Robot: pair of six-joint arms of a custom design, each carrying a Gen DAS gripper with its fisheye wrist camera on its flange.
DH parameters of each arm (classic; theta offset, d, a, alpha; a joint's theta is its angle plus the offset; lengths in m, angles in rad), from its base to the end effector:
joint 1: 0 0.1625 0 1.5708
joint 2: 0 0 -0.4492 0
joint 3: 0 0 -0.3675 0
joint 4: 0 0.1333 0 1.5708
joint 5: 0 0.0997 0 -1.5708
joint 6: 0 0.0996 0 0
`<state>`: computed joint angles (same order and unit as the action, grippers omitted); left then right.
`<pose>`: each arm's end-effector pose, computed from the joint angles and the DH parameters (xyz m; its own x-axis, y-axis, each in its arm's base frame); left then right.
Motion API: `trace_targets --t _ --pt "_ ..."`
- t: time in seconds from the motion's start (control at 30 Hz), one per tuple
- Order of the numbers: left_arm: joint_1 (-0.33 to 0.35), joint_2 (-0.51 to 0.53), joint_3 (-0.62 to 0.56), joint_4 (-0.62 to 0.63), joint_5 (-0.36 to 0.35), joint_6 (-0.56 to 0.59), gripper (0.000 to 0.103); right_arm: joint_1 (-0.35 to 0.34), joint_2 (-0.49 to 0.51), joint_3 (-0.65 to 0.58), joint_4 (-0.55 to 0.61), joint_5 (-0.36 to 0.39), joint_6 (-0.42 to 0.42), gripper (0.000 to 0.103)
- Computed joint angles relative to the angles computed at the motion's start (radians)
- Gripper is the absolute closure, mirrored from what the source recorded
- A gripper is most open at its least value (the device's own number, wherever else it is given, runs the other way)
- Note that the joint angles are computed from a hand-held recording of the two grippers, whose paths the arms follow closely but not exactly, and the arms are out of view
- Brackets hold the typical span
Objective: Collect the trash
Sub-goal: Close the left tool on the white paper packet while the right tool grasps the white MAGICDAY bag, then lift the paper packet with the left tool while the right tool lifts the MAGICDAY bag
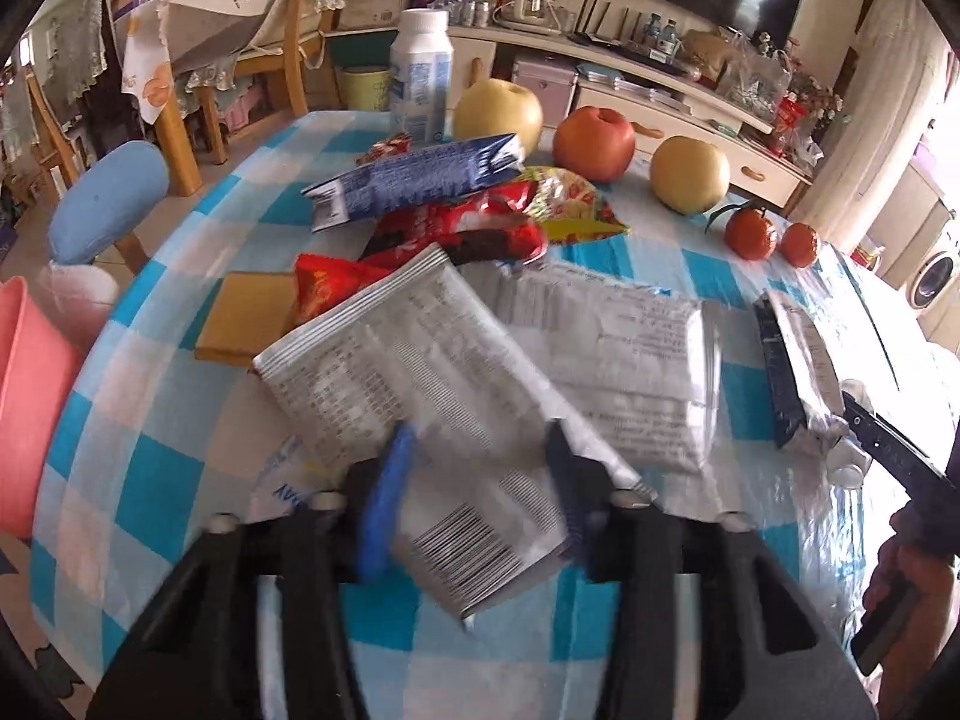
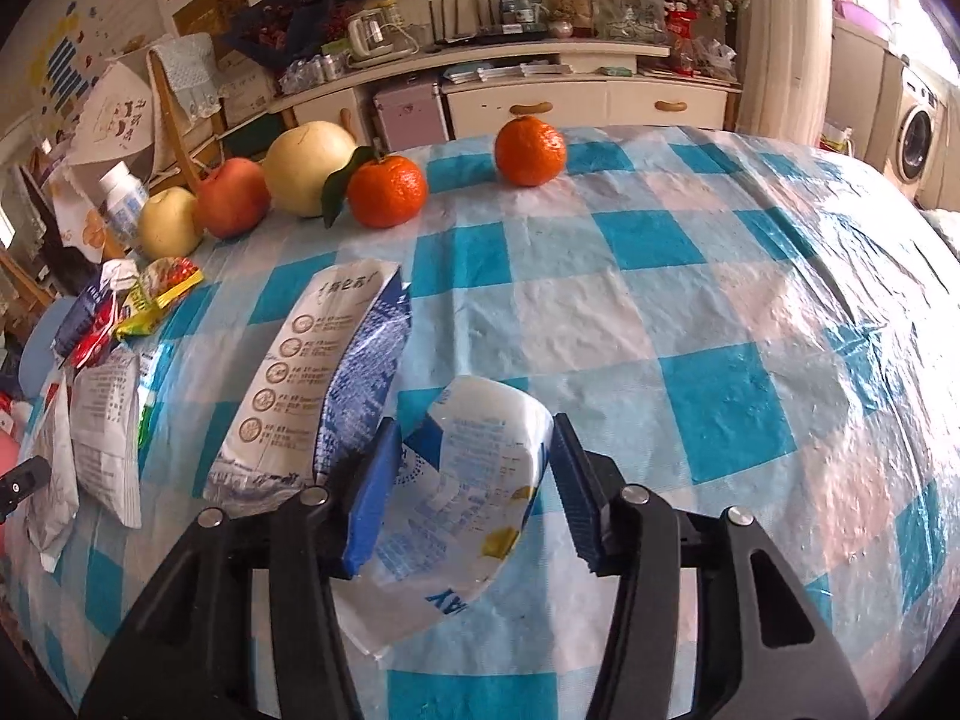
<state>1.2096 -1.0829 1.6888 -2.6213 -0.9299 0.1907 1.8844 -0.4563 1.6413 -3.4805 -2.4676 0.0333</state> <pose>-0.0447 -0.6640 0.3208 -0.7650 0.2020 -0.6115 0.4726 0.8211 -0.3200 0.2556 -0.6082 0.0395 -0.7607 0.3237 0.5626 -0.2057 0.7018 -0.6820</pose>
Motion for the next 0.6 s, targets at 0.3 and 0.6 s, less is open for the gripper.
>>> trace_targets --t 0.3,0.6 --pt "-0.001 0.036 -0.051 0.06 0.045 -0.172 0.011 0.005 0.019 -0.025 0.027 -0.018 -0.033 0.039" --pt "-0.012 0.111 -0.078 0.014 0.193 -0.251 0.004 0.012 0.028 -0.039 0.038 -0.052 -0.035 0.022"
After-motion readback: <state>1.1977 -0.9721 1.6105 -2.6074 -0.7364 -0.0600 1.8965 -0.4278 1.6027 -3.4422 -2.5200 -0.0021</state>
